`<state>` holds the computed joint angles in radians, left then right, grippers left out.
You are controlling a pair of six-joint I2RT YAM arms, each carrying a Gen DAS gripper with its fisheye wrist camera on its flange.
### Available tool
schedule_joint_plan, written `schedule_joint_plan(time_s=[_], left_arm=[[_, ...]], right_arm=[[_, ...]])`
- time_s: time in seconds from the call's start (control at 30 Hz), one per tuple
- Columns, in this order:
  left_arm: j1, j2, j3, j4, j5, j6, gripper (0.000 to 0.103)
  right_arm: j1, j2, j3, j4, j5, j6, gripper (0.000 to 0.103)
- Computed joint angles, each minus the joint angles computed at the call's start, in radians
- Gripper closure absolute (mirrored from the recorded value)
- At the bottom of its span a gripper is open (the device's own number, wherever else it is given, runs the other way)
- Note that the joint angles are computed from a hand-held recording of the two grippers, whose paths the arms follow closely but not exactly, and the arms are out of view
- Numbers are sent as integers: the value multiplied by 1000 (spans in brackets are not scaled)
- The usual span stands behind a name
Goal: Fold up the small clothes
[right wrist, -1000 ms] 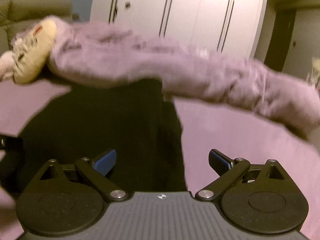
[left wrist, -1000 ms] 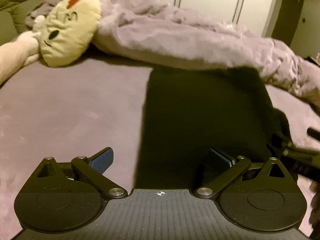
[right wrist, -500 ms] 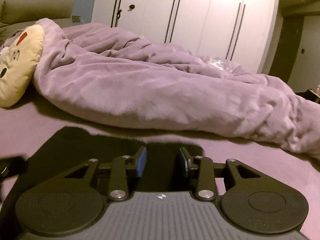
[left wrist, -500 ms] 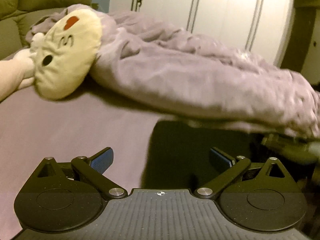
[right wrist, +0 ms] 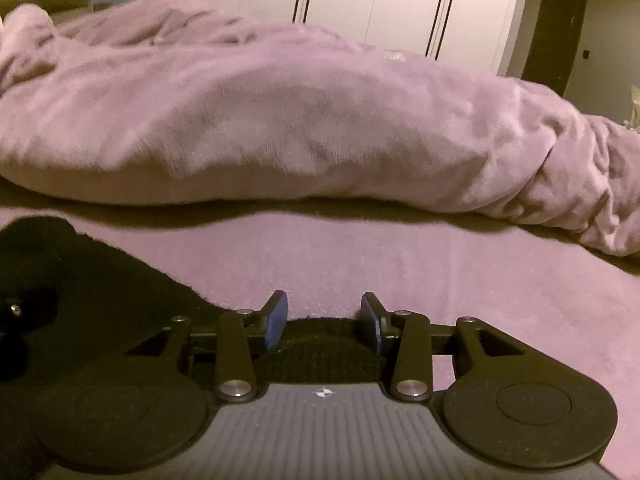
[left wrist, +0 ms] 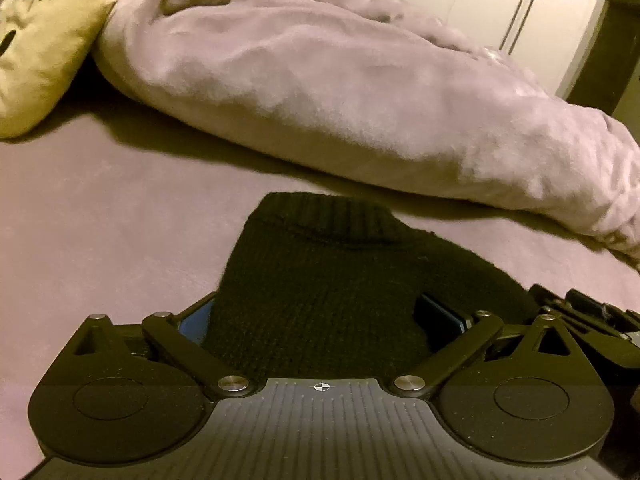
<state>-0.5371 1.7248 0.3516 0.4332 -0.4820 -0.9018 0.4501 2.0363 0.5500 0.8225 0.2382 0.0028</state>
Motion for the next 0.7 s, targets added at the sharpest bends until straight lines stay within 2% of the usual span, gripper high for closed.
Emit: schedule_joint_plan(time_s=[0.07, 0.13, 0.17, 0.23, 0.3, 0.33, 0.37, 0.43, 0.5, 0.6, 0.7], left_arm=[[-43, -156, -80, -69, -24, -69, 0], [-144, -306, -136, -178, -127, -166, 0], [-203, -344, -147, -231, -202, -221, 0], [-278, -357, -125, -334, -303, -310, 0], [-303, -328, -88, -402, -339, -397, 0], [-309, -301, -75, -407, -348, -438, 0], [-293, -259, -58, -385, -338, -440, 0], [-253, -191, -52, -303, -300, -387, 0], [-229, -105, -81, -144, -274, -373, 0], [-216, 26, -101, 48, -277, -364, 0], [-192, 106, -145, 239, -257, -337, 0]], right_arm=[[19, -98, -96, 29, -12, 3, 57], [59, -236, -190, 8, 12, 23, 40], [84, -292, -245, 40, 21, 34, 29], [144, -390, -282, -2, 70, 91, 23], [176, -457, -249, -129, 78, 206, 14], [175, -425, -239, -91, 74, 216, 12], [186, -382, -213, -78, 116, 205, 7], [190, -257, -160, -57, 191, 185, 5], [136, -174, -139, -56, 163, 260, 5], [81, -79, -156, 77, 98, 342, 5], [128, 24, -154, 217, 180, 319, 4]])
